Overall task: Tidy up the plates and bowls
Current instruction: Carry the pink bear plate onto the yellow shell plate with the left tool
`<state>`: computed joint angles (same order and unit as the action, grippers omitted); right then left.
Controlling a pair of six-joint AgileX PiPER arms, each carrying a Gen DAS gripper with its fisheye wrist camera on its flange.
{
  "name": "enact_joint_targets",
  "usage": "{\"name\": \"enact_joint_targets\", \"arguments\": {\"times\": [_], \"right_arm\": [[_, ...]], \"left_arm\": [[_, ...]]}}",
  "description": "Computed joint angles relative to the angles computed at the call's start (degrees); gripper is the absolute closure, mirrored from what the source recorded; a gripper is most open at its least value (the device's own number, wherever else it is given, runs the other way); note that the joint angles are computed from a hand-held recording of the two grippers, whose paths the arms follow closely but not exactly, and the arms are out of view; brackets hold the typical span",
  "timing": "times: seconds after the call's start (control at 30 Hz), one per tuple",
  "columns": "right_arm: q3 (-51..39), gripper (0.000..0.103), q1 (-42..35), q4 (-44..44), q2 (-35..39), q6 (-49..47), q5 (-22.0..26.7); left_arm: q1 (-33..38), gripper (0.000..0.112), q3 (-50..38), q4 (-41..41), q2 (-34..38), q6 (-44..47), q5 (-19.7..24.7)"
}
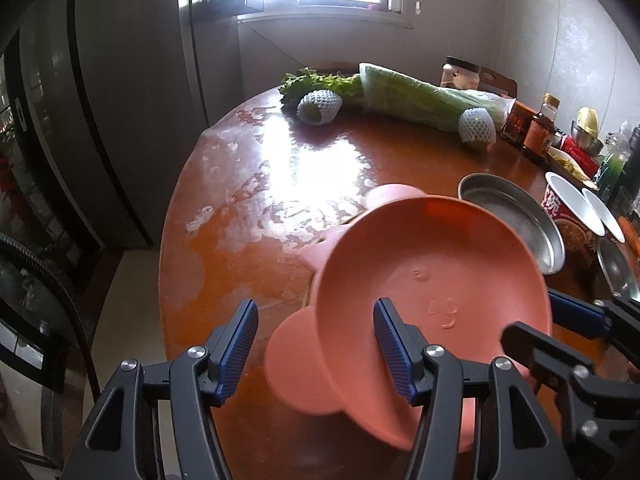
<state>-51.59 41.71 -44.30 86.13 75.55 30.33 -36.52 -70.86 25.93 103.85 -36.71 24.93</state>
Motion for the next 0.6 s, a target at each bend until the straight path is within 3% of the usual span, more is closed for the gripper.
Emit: {"name": "enact_joint_targets", "arguments": {"times": [0.6], "right_arm": [[-3.2, 0.050, 0.3, 2.2, 3.1, -2.3, -0.5]], "left_arm": [[3.7, 0.048, -3.7, -4.9, 3.2, 7.0, -0.4]]}}
